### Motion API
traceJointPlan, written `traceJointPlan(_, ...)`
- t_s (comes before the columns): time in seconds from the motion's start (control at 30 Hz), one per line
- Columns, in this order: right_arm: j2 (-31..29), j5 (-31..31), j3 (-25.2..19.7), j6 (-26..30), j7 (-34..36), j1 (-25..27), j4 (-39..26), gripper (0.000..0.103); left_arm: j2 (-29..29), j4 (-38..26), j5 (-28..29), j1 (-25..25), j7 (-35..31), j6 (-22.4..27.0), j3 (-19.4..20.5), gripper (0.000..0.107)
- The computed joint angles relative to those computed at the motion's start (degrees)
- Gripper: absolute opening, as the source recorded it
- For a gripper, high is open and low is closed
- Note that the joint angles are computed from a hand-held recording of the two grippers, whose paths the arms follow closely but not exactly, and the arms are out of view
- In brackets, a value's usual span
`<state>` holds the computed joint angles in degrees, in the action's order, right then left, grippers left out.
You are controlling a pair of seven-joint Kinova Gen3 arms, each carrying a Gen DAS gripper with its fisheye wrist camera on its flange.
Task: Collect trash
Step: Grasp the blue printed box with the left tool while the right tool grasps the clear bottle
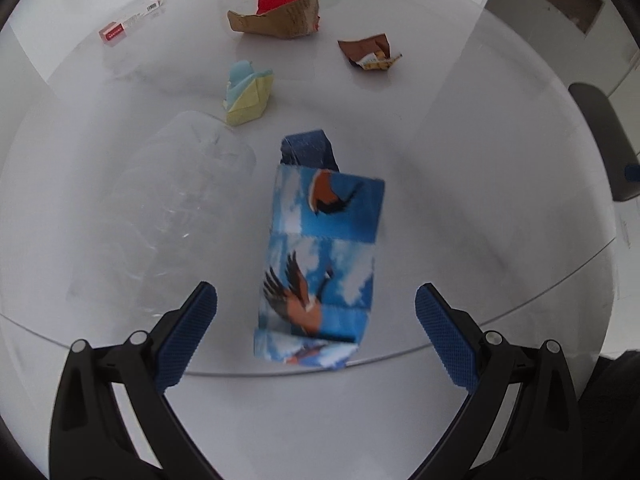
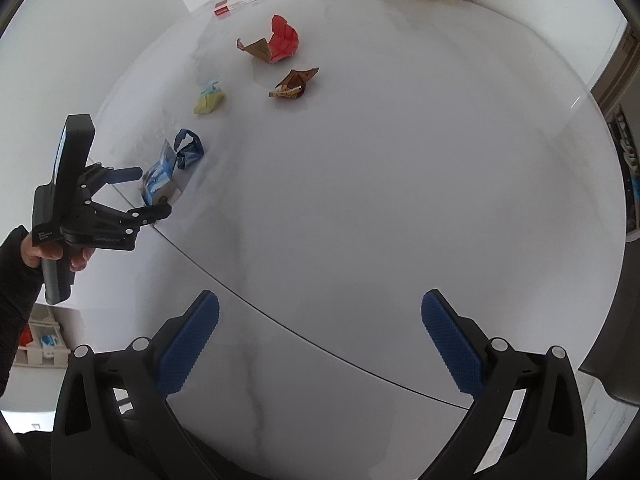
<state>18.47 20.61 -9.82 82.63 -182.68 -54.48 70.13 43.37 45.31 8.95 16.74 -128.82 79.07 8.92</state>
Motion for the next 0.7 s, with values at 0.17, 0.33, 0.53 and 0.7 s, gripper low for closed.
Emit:
traceJointPlan(0.17, 2.9, 0.5, 0.8, 2.9, 1.5, -0.5, -5.1, 0.100, 0.3, 0.9, 2.2, -1.3, -0.3, -2.0, 0.9, 0.091)
traceJointPlan(0.33, 5.8, 0.2, 2.0, 4.8, 5.0, -0.8, -9.8, 0.100, 0.0, 2.4, 2.0, -1.3, -0.1, -3.2, 0.4, 0.055)
traceJointPlan(0.53, 9.1, -2.1, 4.8, 6.3, 11.7, -0.5, -15.4, 0.100, -2.8, 7.5, 3.7, -3.2, 2.5, -6.7, 0.5, 0.049)
traceJointPlan(0.7, 12.7, -0.1, -1.4, 5.6, 21.4, 5.0, -21.5, 0.100, -7.7, 13.8, 5.7, -5.9, 5.2, -9.4, 0.5, 0.049)
